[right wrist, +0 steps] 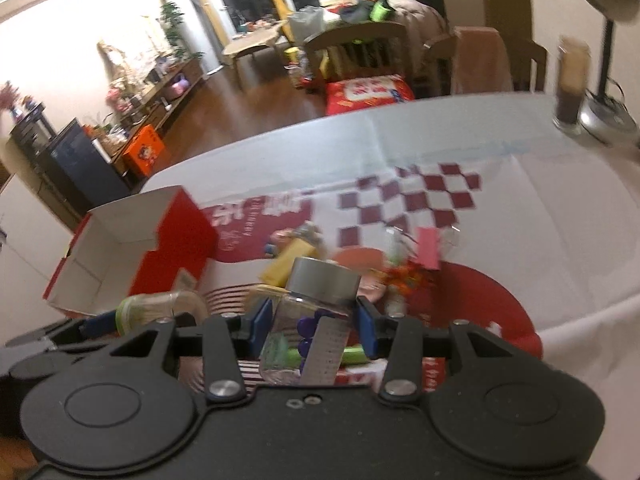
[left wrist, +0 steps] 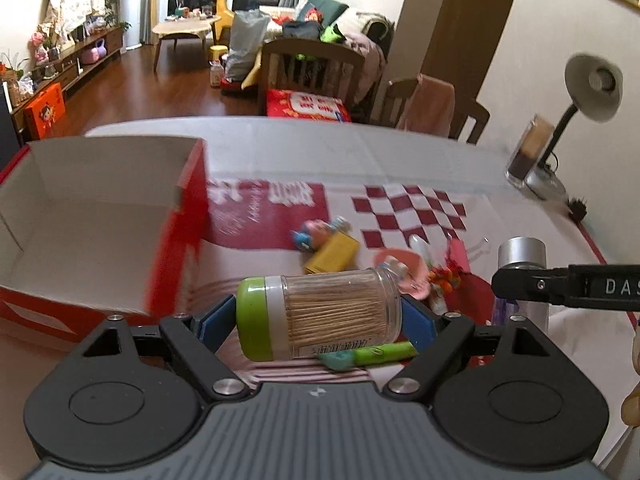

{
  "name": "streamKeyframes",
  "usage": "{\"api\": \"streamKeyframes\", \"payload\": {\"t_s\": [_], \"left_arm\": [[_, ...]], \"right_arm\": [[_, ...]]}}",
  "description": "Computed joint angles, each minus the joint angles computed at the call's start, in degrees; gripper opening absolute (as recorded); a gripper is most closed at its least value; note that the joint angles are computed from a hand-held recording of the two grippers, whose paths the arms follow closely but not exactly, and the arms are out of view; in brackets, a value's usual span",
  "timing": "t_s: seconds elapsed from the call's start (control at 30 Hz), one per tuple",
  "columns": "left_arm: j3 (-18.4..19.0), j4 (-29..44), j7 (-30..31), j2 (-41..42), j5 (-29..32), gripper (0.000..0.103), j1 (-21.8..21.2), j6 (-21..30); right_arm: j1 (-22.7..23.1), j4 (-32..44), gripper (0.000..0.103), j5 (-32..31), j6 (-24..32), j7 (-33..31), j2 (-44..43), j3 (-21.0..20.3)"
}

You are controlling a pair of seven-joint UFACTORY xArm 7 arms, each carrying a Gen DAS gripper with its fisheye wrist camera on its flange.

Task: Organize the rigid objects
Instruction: 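Carry both items into the shoebox and open both grippers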

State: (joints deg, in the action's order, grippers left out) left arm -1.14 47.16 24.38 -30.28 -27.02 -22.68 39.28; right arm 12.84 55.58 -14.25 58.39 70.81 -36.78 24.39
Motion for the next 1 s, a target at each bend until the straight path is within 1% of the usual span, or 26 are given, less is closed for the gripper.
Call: {"api": "streamKeyframes", "payload": {"t_s": [0.1, 0.2, 0.3, 0.4, 0.47, 0.53, 0.6, 0.73, 0.83, 0.87, 0.9, 0.97, 1.0], "left_arm": [[3.8, 2.8, 4.3, 1.2, -1.1, 0.087, 0.3, 2.5], [6.6, 6.2, 8.7, 3.3, -2.5, 0.087, 2.0, 5.0], [8.4, 9.7, 12.8, 5.9, -4.7, 0.087, 4.1, 7.2], [9.8, 13.5, 16.8, 9.2, -6.7, 0.087, 6.3, 8.8], [10.6, 16.0, 19.7, 11.5, -8.4, 0.085, 7.7, 9.8], [11.3, 18.9, 22.8, 14.1, -10.2, 0.085, 9.0, 10.5], [11.6, 21.7, 25.8, 17.1, -12.1, 0.085, 10.3, 11.5], [10.0, 26.8, 28.4, 24.0, -12.1, 0.084, 13.3, 11.3], [8.9, 29.2, 28.4, 27.7, -12.7, 0.084, 16.0, 11.2], [8.7, 30.3, 28.1, 29.0, -12.8, 0.081, 17.2, 11.8], [8.1, 30.6, 27.6, 29.7, -12.1, 0.08, 18.0, 11.3], [7.2, 31.0, 26.9, 31.4, -10.3, 0.08, 19.9, 9.5], [6.8, 31.6, 26.6, 32.2, -10.2, 0.08, 20.9, 9.9]], "right_arm": [[-1.1, 5.9, 0.043, -2.4, -0.2, -0.2, 6.1, 2.3], [-1.0, 11.3, 0.043, -5.8, -0.6, 0.8, 12.4, 3.9], [-0.1, 16.4, 0.043, -9.3, -1.7, 2.4, 18.8, 4.5], [0.8, 22.1, 0.043, -14.1, -0.6, 4.5, 25.8, 5.4], [2.0, 25.8, 0.043, -16.2, 0.0, 5.1, 30.3, 5.2], [3.7, 30.7, 0.043, -19.2, 1.8, 5.4, 35.4, 5.1], [5.8, 35.3, 0.043, -21.7, 3.9, 5.3, 40.2, 4.5], [9.6, 43.5, 0.043, -23.6, 5.9, 3.8, 48.4, 2.0], [12.3, 50.6, 0.043, -23.2, 6.5, -1.1, 55.3, 0.2], [13.0, 52.6, 0.043, -22.4, 6.8, -2.1, 57.1, -0.3], [13.2, 54.6, 0.043, -20.9, 7.0, -3.4, 59.2, -0.8], [14.8, 58.5, 0.043, -19.8, 8.7, -4.7, 62.6, -2.3], [15.1, 60.2, 0.043, -18.8, 9.6, -6.1, 64.3, -2.9]]}}
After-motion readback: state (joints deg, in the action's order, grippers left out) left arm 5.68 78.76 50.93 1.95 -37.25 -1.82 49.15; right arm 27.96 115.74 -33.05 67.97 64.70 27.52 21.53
